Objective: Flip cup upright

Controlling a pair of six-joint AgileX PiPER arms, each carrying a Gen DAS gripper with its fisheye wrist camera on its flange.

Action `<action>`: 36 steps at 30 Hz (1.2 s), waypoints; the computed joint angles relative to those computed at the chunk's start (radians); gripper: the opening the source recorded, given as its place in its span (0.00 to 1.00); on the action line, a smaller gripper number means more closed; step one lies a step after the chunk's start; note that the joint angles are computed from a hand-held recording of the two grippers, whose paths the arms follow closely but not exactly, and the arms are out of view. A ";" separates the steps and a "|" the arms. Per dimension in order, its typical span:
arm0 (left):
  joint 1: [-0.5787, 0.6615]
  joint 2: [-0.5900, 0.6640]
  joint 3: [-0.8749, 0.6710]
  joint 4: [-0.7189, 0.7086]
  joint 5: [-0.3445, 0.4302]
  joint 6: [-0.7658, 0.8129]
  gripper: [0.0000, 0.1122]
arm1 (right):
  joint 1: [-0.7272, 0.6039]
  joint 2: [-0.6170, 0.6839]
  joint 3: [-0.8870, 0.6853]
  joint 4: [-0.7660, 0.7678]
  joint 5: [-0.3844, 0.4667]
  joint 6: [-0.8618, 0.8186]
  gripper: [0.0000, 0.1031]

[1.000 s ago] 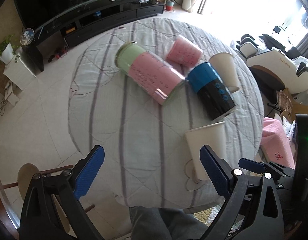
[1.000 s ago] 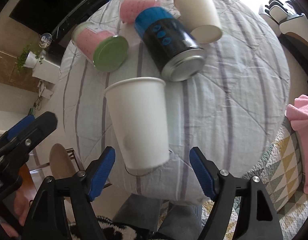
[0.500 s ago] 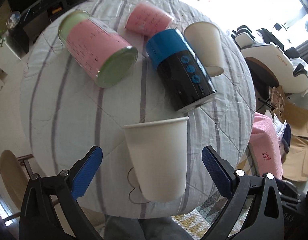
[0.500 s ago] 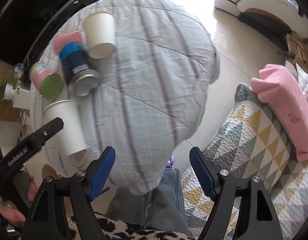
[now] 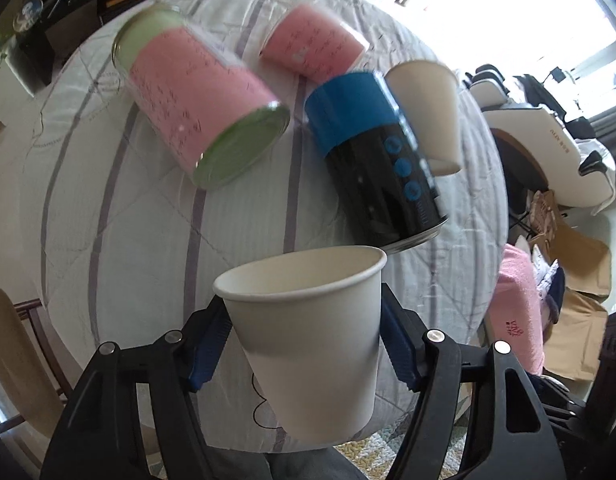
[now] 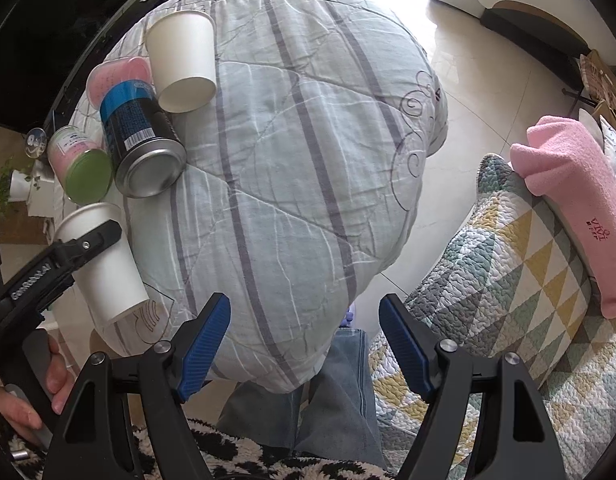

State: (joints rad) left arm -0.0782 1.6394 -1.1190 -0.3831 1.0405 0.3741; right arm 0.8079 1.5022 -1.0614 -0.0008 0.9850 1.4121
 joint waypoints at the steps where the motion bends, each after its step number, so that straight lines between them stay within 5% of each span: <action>1: 0.000 -0.012 -0.006 0.004 0.001 0.003 0.62 | 0.001 0.001 -0.006 0.000 0.000 0.001 0.76; 5: 0.014 -0.060 -0.024 -0.034 -0.027 0.076 0.63 | 0.011 0.004 -0.035 -0.021 0.006 0.016 0.76; 12: -0.044 -0.134 0.026 -0.021 -0.229 0.206 0.63 | 0.025 0.022 -0.066 -0.052 0.009 0.036 0.76; 29: -0.020 -0.081 0.065 0.005 -0.192 0.190 0.62 | 0.030 0.048 -0.055 -0.012 -0.022 0.015 0.76; 36: 0.005 -0.095 0.105 -0.002 -0.165 0.204 0.74 | 0.031 0.050 -0.058 -0.007 -0.018 0.014 0.76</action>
State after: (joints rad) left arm -0.0736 1.5448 -1.0144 -0.3855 0.8760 0.5778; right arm 0.8385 1.5522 -1.1190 -0.0078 0.9674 1.4264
